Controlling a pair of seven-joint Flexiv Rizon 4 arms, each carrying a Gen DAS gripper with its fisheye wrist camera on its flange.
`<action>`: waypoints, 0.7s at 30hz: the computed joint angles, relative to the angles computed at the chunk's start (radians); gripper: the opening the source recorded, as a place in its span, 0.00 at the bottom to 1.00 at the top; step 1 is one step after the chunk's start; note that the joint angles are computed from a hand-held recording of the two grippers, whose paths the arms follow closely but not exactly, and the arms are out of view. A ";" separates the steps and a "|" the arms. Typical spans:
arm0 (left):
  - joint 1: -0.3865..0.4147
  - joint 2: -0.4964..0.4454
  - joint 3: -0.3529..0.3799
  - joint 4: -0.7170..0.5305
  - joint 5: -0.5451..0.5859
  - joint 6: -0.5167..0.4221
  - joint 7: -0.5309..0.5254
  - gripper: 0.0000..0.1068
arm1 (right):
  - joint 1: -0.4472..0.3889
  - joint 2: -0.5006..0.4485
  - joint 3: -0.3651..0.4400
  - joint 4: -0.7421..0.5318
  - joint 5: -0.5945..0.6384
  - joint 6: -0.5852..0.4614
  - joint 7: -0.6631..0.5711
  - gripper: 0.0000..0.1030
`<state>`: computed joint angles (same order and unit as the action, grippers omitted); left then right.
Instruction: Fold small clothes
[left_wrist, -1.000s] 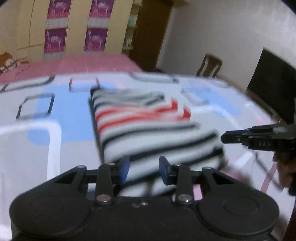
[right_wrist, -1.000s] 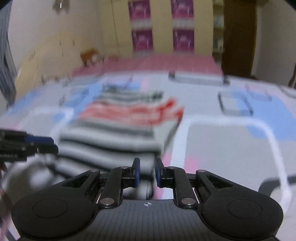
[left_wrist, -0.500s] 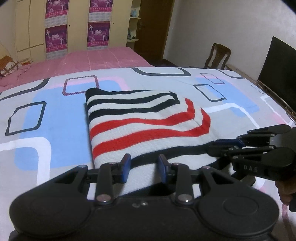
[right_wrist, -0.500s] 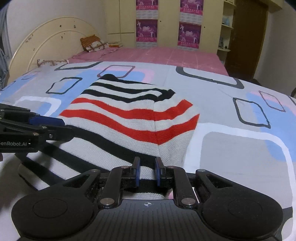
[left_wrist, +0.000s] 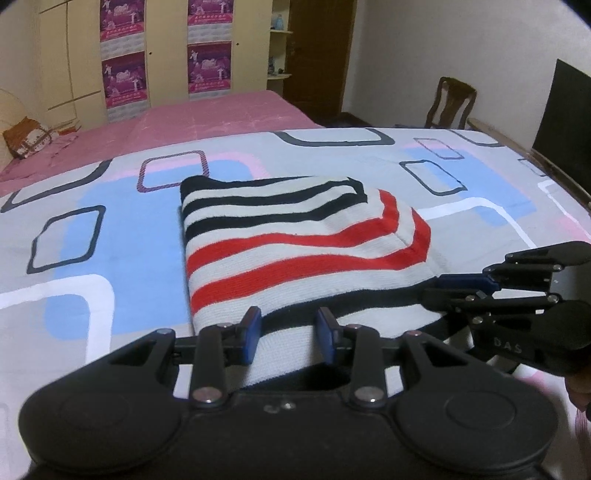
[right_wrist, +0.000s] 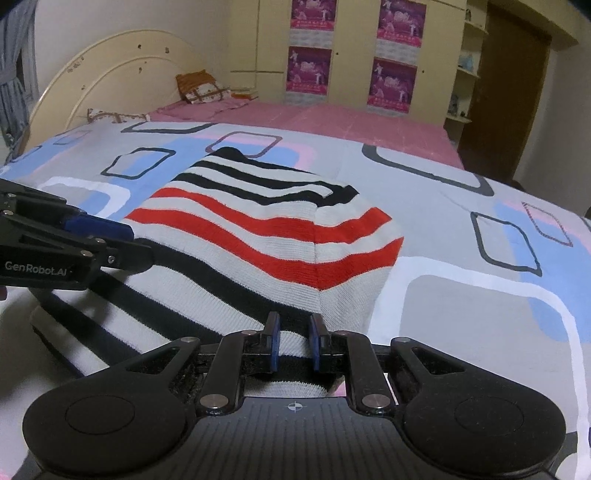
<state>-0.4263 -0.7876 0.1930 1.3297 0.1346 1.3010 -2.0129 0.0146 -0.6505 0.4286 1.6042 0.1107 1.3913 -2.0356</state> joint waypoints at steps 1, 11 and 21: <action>-0.008 0.008 0.014 0.006 0.005 0.005 -0.014 0.52 | -0.022 0.003 0.023 -0.017 0.013 -0.033 0.000 0.16; 0.172 0.044 -0.187 0.157 -0.165 0.151 0.036 0.77 | -0.273 -0.157 0.196 -0.391 0.387 -0.532 0.117 0.79; 0.355 -0.018 -0.449 0.224 -0.413 0.238 0.180 0.89 | -0.184 -0.271 0.068 -0.638 0.463 -0.829 0.217 0.67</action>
